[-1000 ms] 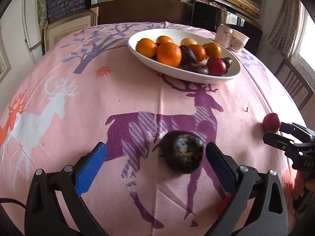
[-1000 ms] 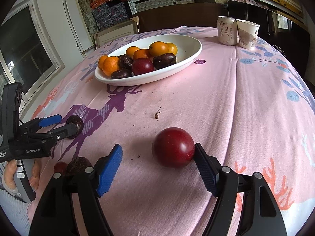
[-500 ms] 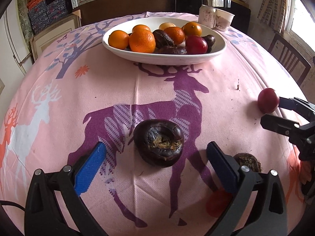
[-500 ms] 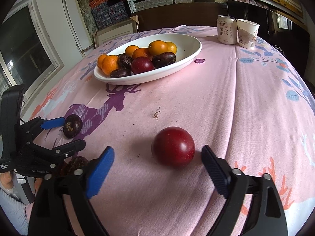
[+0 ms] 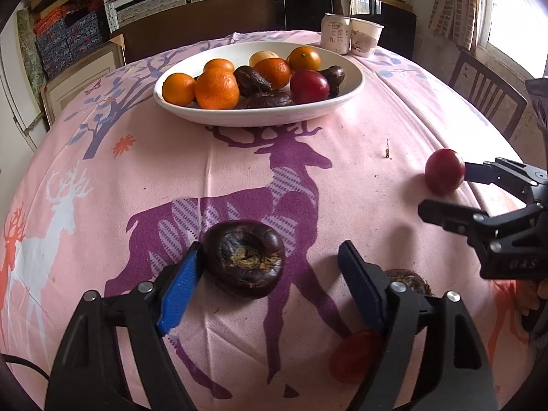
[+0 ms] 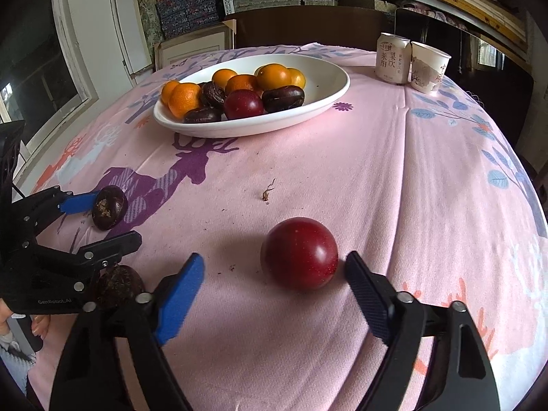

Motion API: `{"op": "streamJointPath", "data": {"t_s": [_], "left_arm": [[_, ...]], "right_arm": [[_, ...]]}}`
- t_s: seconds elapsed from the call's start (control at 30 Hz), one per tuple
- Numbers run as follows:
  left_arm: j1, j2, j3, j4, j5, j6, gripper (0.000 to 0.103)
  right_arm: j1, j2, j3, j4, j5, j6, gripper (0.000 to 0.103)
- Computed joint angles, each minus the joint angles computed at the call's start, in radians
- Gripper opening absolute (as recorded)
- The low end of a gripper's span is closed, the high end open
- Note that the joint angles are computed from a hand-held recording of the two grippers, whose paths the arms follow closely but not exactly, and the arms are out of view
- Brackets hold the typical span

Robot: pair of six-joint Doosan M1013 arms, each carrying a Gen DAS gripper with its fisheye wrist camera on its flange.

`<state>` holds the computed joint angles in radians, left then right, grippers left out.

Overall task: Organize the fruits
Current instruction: 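Grasp a dark brown fruit with the left tool while the right tool holds the plum, then carry the dark fruit and red plum onto the white plate and release both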

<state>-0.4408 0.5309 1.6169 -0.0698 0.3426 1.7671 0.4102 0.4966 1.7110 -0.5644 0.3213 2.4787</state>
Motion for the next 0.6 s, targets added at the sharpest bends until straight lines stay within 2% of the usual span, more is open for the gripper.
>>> {"op": "streamJointPath", "data": {"t_s": [0.07, 0.1, 0.17, 0.2, 0.37, 0.5, 0.6], "left_arm": [[0.002, -0.003, 0.004, -0.090, 0.002, 0.094, 0.061], [0.002, -0.005, 0.006, -0.102, 0.000, 0.106, 0.060], [0.004, -0.008, 0.010, -0.126, -0.005, 0.122, 0.045], [0.006, -0.009, 0.011, -0.151, -0.007, 0.142, 0.043], [0.018, -0.030, 0.040, -0.327, -0.060, 0.297, 0.043], [0.023, -0.037, 0.036, -0.389, -0.093, 0.345, 0.043], [0.034, -0.028, -0.005, -0.454, -0.090, 0.388, 0.043]], "right_arm": [[0.001, -0.002, 0.002, -0.046, 0.005, 0.051, 0.052], [0.000, -0.003, 0.005, -0.063, 0.005, 0.077, 0.041], [-0.010, -0.007, 0.014, -0.033, -0.024, 0.065, 0.041], [-0.012, -0.009, 0.017, -0.027, -0.032, 0.062, 0.041], [-0.014, -0.017, 0.030, -0.077, -0.054, 0.129, 0.040], [-0.030, -0.036, 0.056, -0.109, -0.133, 0.204, 0.040], [-0.032, -0.047, 0.048, -0.235, -0.148, 0.320, 0.040]]}}
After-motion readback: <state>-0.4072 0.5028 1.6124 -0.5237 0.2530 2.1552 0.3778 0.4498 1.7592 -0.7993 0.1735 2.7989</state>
